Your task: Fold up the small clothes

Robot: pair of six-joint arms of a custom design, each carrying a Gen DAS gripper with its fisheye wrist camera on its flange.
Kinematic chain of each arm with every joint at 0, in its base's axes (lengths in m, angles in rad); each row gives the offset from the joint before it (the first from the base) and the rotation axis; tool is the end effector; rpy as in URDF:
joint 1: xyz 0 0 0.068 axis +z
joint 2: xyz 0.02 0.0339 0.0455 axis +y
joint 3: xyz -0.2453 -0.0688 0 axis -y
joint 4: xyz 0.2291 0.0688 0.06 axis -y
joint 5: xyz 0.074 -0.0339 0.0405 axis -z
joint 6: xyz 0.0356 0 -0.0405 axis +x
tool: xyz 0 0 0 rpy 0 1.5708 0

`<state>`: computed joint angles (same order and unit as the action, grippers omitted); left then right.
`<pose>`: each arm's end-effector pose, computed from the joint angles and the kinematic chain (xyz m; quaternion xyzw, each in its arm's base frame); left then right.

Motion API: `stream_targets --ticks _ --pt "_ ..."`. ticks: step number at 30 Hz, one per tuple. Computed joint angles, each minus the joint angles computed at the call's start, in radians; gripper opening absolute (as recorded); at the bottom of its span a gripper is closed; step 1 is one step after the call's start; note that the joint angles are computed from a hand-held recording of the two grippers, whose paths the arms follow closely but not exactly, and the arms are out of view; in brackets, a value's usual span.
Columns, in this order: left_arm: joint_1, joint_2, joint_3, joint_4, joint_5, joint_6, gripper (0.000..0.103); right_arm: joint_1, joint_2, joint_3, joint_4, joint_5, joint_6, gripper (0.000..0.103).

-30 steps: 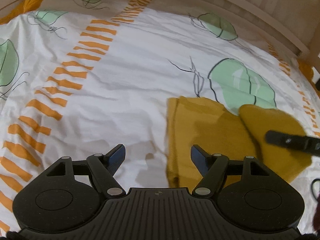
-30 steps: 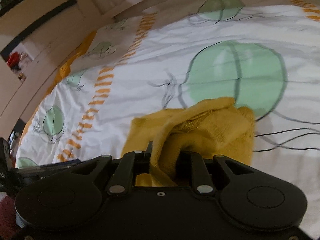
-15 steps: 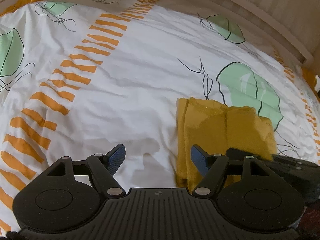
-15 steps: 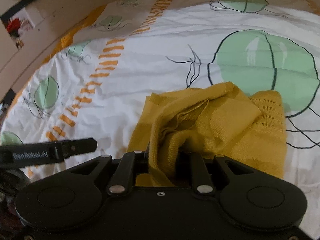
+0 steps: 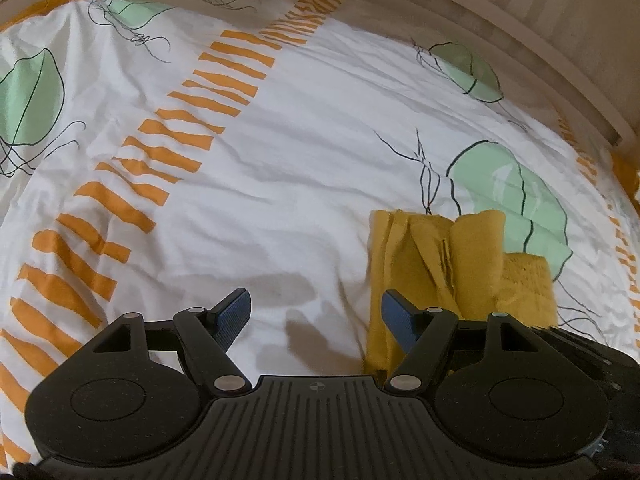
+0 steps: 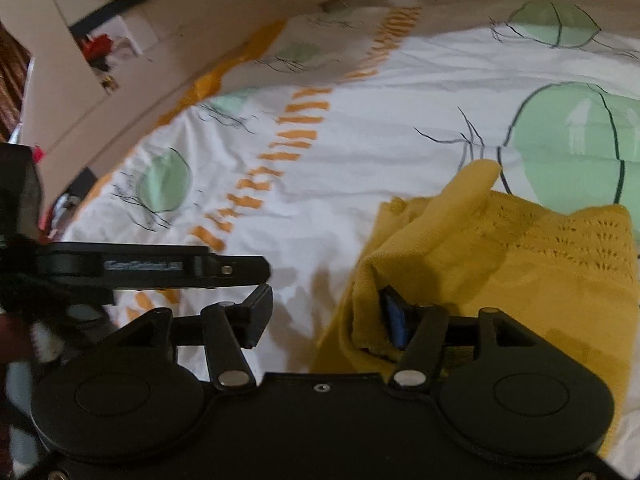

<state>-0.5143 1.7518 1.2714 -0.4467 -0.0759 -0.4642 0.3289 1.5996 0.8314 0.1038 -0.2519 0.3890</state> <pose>0.3154 -0.1751 0.2145 0.0117 0.9480 -0.1168 0.2959 0.2990 0.1114 0.1758 -0.0282 0.8932 0.2583 0.3670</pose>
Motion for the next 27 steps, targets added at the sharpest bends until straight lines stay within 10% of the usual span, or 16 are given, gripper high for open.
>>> stream_targets --ticks 27 --pt "-0.044 0.026 0.013 -0.009 0.006 0.012 0.071 0.002 -0.105 -0.290 0.173 -0.147 -0.006 0.069"
